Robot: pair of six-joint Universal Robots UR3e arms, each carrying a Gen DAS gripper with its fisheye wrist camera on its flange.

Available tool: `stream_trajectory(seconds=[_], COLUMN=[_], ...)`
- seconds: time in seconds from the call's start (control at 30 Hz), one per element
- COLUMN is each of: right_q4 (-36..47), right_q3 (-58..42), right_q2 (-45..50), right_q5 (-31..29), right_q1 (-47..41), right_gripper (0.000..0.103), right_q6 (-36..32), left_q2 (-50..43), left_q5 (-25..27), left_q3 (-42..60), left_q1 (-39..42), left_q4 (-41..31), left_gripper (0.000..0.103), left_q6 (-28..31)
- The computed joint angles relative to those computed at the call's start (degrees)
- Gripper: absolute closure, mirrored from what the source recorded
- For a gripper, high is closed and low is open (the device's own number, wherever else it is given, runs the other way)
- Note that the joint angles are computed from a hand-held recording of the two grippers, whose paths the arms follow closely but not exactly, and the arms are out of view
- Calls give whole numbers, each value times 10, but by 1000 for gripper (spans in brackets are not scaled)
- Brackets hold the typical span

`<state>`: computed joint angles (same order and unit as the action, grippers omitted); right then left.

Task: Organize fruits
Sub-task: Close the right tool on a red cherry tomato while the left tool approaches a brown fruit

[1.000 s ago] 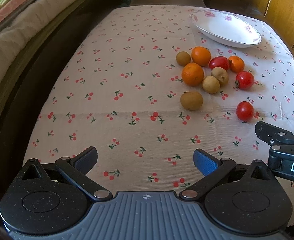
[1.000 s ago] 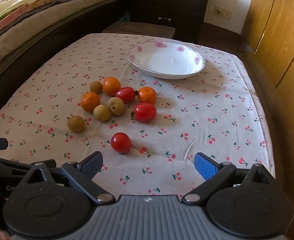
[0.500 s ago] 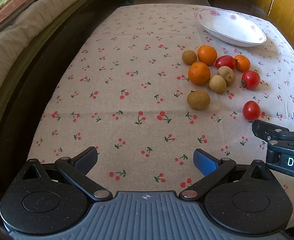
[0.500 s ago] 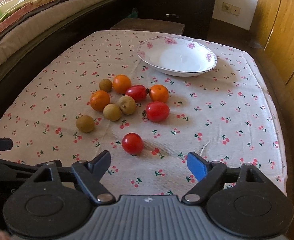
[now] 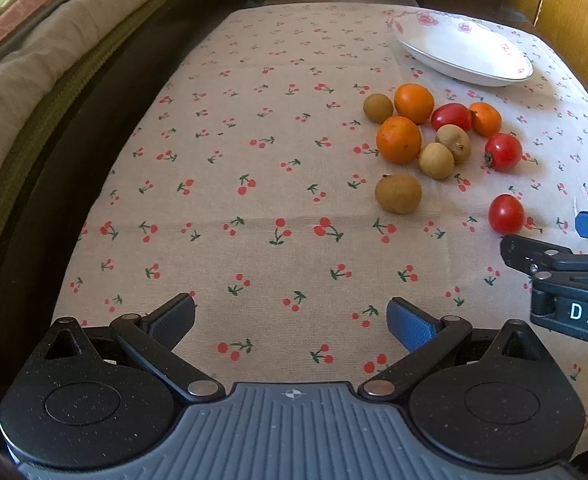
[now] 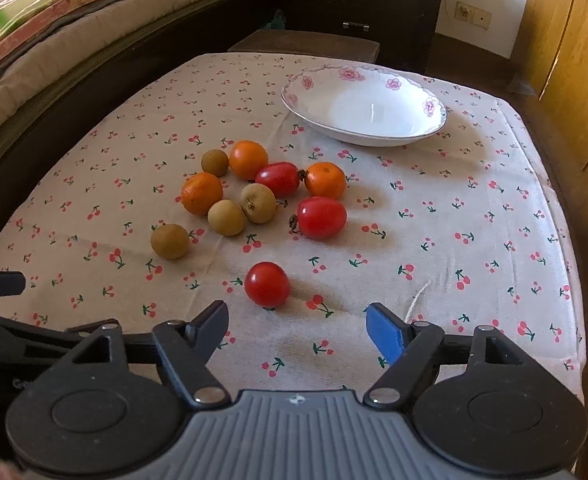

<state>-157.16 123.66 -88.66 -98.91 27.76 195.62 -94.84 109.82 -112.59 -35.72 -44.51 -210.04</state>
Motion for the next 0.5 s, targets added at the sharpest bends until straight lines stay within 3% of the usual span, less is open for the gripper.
stream_trajectory(seconds=[0.27, 0.37, 0.5], right_q4=[-30, -40, -38], right_q3=[-14, -26, -45], right_q2=[30, 47, 80], right_q5=[16, 32, 40], right_q1=[-6, -12, -20], right_gripper=[33, 44, 49], right_q6=[-20, -33, -42], left_q2=[-2, 1, -2], left_q5=[-2, -7, -6], left_q3=[1, -4, -2], left_q1=[3, 8, 9], left_q4=[1, 6, 7], left_gripper=[0, 0, 0], left_q6=[2, 1, 2])
